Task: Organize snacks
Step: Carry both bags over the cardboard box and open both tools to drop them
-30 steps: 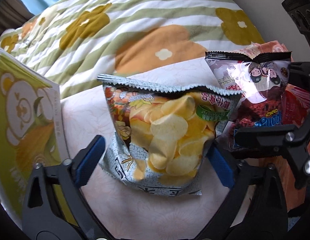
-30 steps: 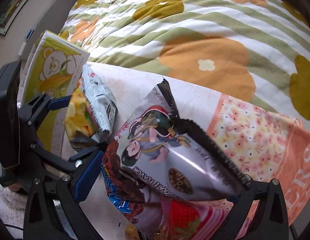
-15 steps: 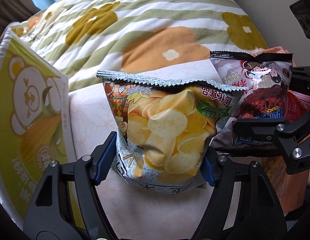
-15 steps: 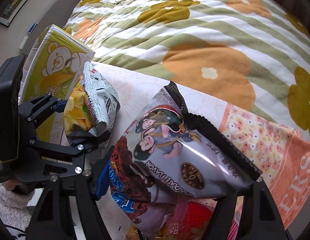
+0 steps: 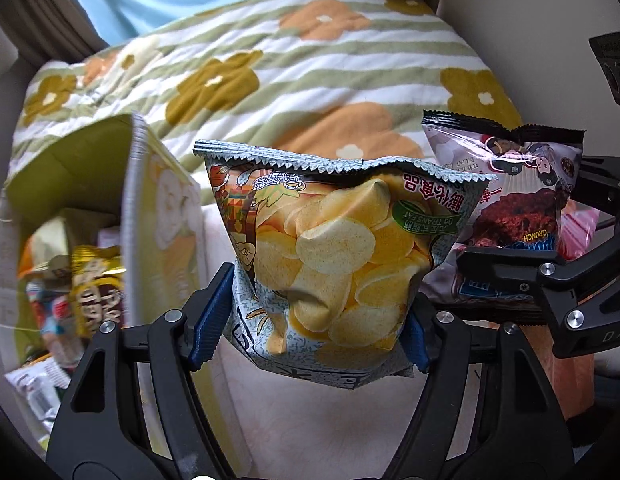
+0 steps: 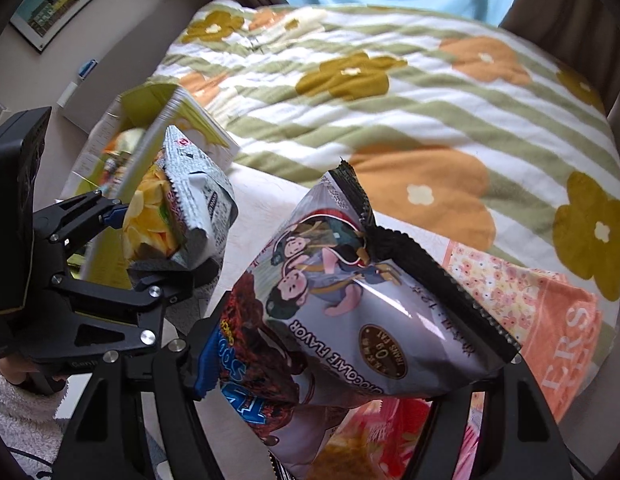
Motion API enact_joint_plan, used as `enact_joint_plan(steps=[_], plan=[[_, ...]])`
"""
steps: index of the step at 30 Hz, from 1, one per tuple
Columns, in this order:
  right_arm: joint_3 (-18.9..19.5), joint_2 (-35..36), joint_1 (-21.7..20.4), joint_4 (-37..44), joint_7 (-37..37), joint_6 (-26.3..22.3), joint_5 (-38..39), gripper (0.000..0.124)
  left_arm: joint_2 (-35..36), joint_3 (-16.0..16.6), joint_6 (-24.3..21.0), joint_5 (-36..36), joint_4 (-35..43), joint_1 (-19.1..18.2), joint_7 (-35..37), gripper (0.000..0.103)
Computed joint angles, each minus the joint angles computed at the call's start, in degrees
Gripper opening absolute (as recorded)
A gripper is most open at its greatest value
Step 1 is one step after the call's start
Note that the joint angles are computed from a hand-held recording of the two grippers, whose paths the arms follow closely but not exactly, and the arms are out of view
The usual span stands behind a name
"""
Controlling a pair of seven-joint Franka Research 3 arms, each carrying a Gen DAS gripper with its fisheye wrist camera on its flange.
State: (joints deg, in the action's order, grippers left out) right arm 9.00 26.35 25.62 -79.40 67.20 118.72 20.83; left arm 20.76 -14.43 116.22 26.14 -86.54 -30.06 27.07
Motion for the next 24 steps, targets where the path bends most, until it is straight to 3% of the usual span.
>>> enact_joint_plan(steps=[9, 16, 21, 24], plan=[[1.3, -11.2, 0.2, -10.0, -3.2, 6.2, 3.8, 0.068, -11.2, -1.7, -1.9, 5.4, -7.0, -1.3, -7.4, 0.07], [2.4, -16.2, 2.6, -12.9, -2.9, 10.0, 5.6, 0.068, -23.0, -4.4, -2.6, 5.9, -16.5, 0.7, -12.3, 0.07], [3.8, -16.6, 6.3, -12.7, 1.5, 13.6, 4.1, 0.068, -33.4, -5.4, -2.4, 3.8, -25.6, 3.3, -11.0, 0.07], [4.4, -15.6, 9.3, -11.9, 6.6, 16.8, 1.1, 0.068, -40.7, -4.4, -1.2, 0.7, -32.3, 4.8, -7.2, 0.07]])
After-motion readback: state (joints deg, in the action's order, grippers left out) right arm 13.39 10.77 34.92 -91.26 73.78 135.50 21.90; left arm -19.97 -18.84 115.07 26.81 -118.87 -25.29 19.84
